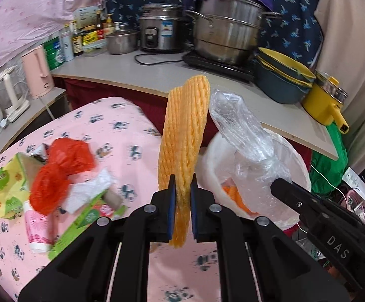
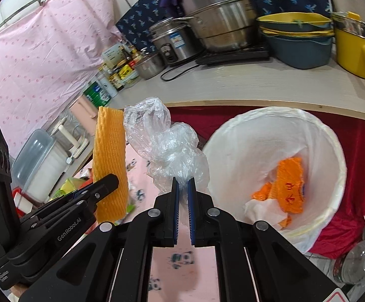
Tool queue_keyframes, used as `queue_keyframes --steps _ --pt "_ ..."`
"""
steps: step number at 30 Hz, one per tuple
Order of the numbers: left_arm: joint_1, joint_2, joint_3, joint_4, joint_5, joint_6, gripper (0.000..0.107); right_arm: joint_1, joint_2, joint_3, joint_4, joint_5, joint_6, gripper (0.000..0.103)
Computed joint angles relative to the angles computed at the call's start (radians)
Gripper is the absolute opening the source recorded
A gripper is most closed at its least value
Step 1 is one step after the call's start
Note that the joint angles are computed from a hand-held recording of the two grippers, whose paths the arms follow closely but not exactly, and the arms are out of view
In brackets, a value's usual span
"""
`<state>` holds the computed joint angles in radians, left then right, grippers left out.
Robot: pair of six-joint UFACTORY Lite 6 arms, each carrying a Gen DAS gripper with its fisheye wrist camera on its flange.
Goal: Collect trash
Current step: 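Carry the mesh sleeve and clear bag over the white bin and open both grippers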
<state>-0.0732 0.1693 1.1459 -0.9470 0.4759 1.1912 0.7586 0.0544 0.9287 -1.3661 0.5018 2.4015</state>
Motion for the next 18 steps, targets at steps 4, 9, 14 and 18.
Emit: queue_keyframes --steps 4,9,14,18 --pt "-0.112 0.025 0.011 0.037 -0.026 -0.069 0.009 -0.051 -0.134 -0.152 -0.017 0.005 0.04 0.007" --pt "-0.234 0.077 0.04 0.042 -0.031 -0.117 0.01 -0.108 -0.31 -0.333 0.009 0.019 0.05 0.007" --pt "-0.307 0.133 0.075 0.026 -0.009 -0.136 0.011 -0.154 -0.43 -0.458 0.031 0.021 0.052 0.007" --pt "-0.351 0.167 0.11 0.049 0.005 -0.169 0.018 -0.186 -0.461 -0.499 0.027 0.009 0.058 0.007"
